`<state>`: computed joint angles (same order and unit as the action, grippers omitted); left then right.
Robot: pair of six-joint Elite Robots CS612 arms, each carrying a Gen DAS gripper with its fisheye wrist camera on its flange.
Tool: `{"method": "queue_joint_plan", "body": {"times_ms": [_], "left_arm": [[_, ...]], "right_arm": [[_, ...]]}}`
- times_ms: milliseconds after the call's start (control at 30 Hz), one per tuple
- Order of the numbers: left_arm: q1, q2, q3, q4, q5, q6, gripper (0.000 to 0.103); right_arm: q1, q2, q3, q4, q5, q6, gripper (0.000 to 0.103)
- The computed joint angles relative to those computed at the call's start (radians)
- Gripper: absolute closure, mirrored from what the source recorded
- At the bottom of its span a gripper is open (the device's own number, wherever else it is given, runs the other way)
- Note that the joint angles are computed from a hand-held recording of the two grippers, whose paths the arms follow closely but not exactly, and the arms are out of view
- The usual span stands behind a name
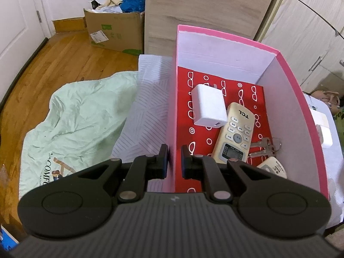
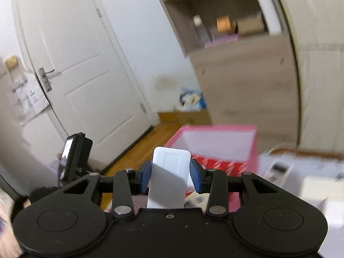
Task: Organize rigid objects
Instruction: 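Carry the small white power bank with the right tool into the box and release it, then move the right tool to the bed and grasp a second set of keys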
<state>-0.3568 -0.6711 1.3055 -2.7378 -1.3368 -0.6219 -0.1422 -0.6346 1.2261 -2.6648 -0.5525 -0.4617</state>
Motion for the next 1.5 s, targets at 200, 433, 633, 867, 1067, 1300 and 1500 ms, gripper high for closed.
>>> {"method": "queue_joint_plan", "body": {"times_ms": [200,433,633,867,1067,1300,1500], "left_arm": [[0.005,-0.004,0.014,-0.030,-0.019,0.011,0.094],[0.008,-0.011,0.031,-0.059,-0.034,0.011,0.094],[0.008,-0.012,0.033,-0.062,-0.033,0.017,0.094],[0.006,-0.010,0.032,-0.060,-0.026,0.024,0.094],[0.005,-0.010,0.028,-0.056,-0.023,0.002,0.094],[0.005,-0.010,0.022,-0.043,-0.020,0.017,0.094],[0.005,-0.010,0.025,-0.050,-0.019,0.017,0.094]], "right_arm": [[0.056,0.021,-0.103,0.322,-0.146,0.015,0.059],[0.107,0.088,-0.225,0.503,-0.229,0.081,0.059],[0.118,0.152,-0.334,0.653,-0.258,0.178,0.060],[0.111,0.175,-0.377,0.706,-0.229,0.232,0.061],[0.094,0.126,-0.309,0.648,-0.242,0.085,0.055],[0.040,0.019,-0.178,0.649,-0.169,-0.196,0.054],[-0.020,-0.062,-0.036,0.457,-0.114,-0.270,0.054]]}}
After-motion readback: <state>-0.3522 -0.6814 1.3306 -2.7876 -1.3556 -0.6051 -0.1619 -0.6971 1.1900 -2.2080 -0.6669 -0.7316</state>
